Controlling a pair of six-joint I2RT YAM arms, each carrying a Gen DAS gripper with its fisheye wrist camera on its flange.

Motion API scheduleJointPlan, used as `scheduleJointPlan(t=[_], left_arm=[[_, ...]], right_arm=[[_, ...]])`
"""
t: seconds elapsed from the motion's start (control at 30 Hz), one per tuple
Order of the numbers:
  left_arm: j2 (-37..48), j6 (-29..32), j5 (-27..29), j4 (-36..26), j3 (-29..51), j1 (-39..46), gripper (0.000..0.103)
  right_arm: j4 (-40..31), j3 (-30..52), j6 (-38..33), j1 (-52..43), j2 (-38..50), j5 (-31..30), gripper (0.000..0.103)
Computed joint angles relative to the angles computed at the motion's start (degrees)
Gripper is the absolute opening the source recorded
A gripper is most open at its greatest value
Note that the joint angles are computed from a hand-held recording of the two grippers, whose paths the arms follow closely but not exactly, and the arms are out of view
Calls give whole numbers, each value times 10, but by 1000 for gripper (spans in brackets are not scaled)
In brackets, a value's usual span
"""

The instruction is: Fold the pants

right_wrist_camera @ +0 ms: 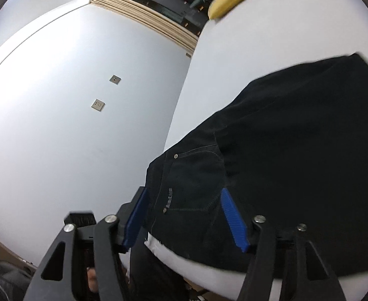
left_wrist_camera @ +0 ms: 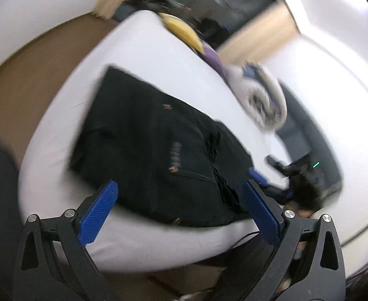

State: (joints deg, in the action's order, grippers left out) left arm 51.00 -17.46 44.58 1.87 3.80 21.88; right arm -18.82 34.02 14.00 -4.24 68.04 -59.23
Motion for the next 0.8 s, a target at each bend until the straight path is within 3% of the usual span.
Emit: scheduleJointPlan(t=[0.07, 0.13, 0.23, 0.27, 0.33, 0.47, 0.57, 0.63, 0.67, 0.7, 0.8], left_arm=[[44, 15, 48, 13, -5, 64, 101], [137, 3, 76, 76, -1, 84, 100], [254, -33, 88, 168, 4, 91, 99], [298, -40, 97, 199, 8, 96, 99], [374, -62, 108, 269, 13, 105, 97], [443, -137, 100, 396, 14, 89, 94], [497, -189, 88, 469, 27, 68, 78], [536, -219, 80, 507, 35, 63, 58], [554, -234, 77, 521, 40, 59, 38], [577, -249, 75, 534, 51, 54, 27], [576, -257, 66, 529, 63, 41, 23]], right_arm=[[54, -1, 34, 16, 45, -8, 53], [120, -6, 83, 38, 88, -7, 53], [125, 2, 81, 53, 145, 19, 53], [119, 3, 73, 57, 158, 28, 44], [147, -11, 84, 56, 165, 28, 36], [144, -16, 82, 40, 168, 10, 33], [141, -14, 84, 44, 152, 1, 33], [143, -9, 90, 50, 136, -6, 33], [139, -4, 91, 53, 129, -6, 33], [135, 3, 94, 54, 126, -8, 33], [87, 46, 73, 57, 144, 2, 33]])
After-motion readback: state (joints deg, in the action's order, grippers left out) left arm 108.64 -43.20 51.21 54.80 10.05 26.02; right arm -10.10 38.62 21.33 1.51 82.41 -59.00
